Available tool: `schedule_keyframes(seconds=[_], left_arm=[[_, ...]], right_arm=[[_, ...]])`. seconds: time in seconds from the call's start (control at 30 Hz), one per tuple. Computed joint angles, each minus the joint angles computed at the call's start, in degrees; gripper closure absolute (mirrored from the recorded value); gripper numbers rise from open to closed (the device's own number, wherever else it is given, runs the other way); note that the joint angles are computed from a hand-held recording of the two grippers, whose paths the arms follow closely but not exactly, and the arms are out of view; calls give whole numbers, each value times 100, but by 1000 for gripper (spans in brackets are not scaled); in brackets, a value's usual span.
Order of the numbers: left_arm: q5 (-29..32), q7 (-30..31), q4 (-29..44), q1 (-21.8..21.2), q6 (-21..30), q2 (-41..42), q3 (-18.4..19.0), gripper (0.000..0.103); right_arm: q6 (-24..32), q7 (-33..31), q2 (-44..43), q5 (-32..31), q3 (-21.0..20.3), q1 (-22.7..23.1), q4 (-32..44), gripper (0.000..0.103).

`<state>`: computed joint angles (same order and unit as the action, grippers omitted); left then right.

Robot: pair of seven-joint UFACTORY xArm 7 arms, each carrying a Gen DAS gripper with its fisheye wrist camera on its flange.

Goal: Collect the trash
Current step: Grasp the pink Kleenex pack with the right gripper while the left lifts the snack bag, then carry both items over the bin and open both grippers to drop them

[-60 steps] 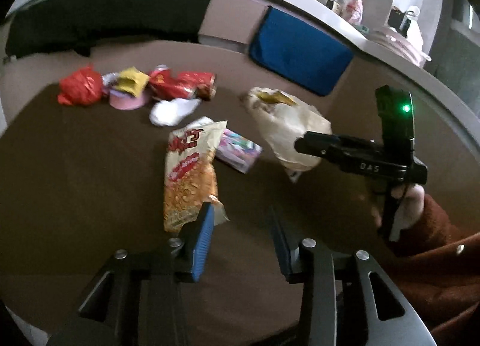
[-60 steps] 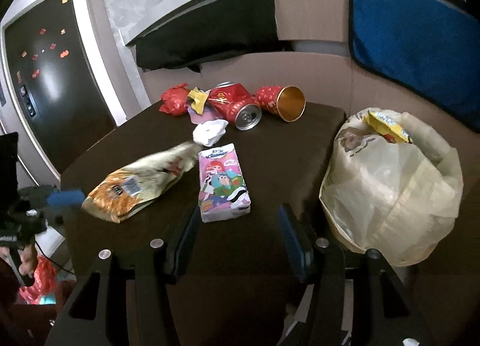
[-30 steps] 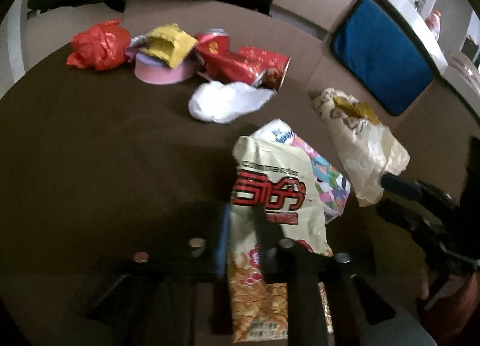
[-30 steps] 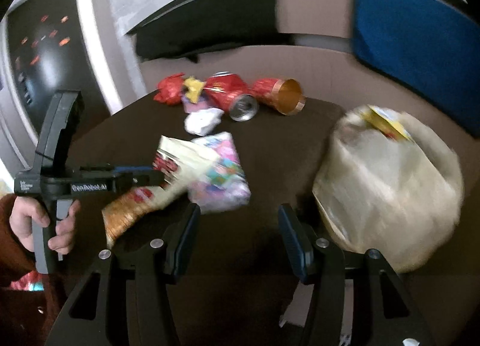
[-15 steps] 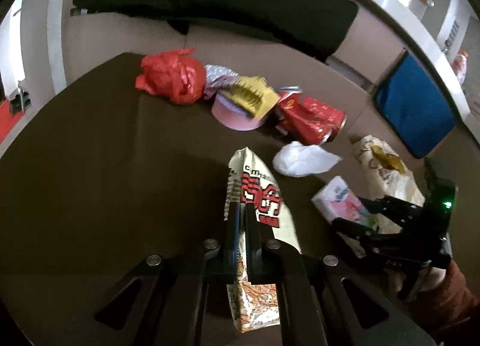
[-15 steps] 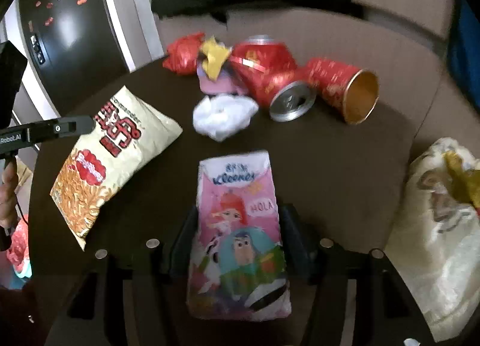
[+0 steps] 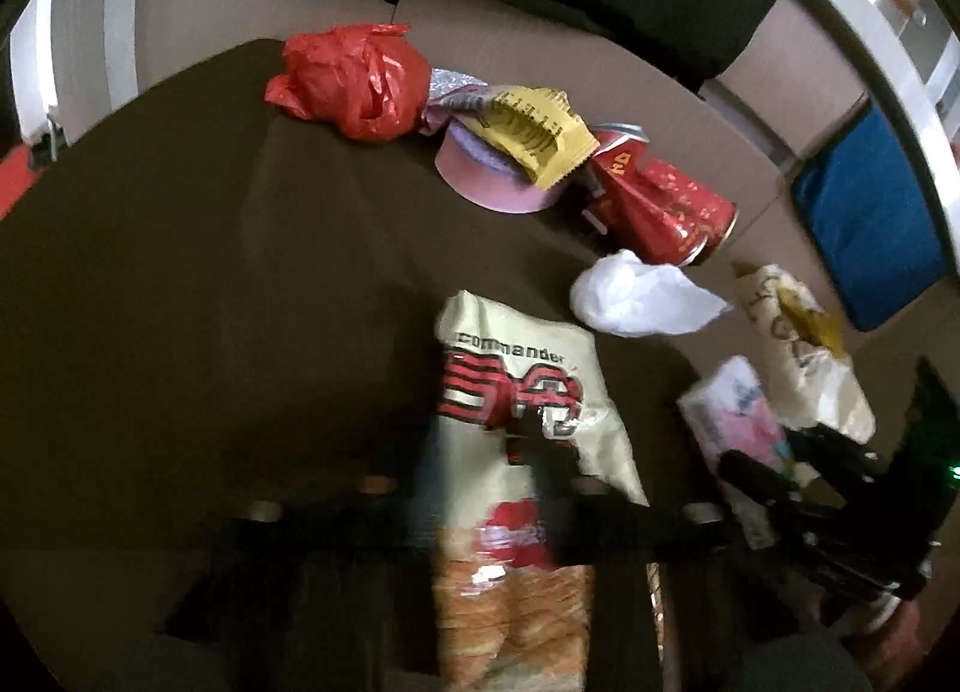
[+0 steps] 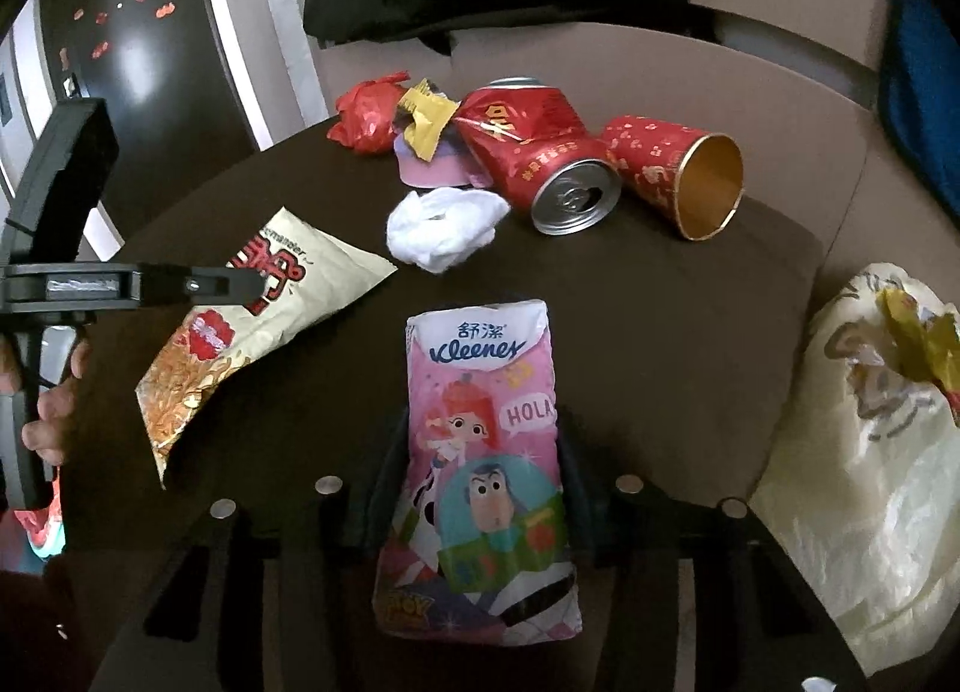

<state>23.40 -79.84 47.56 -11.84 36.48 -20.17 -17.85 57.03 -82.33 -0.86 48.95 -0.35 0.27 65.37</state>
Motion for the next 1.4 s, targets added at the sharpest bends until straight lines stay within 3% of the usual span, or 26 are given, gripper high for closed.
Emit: schedule_keyframes(seconds=[0.2,0.43,0.77,0.9,1.1,1.4], left_arm=[[766,-287,489,90,349,161,-319,100],[2222,-681,1472,-69,1337,238,-797,101],[3387,-616,2872,-541,1796,859,-897,101],[3821,-454,3633,-783,1388,1486,-705,101],[3688,-309,4729,-1103,431,2533,-189,101],[2454,762,6191,-1407,-230,4191,216,101]], right_arm=[[114,-71,-101,331,-133,-125,69,63],[509,-151,-417,967,-373,-333,271,63],[384,-355,-878,1756,-844,-406,694,63],[454,-146,-576,2032,-1012,-605,1284,63],[217,68,13,2259,-929,-1068,2039,63],[86,606,1004,1791,-490,-1764,3003,63]])
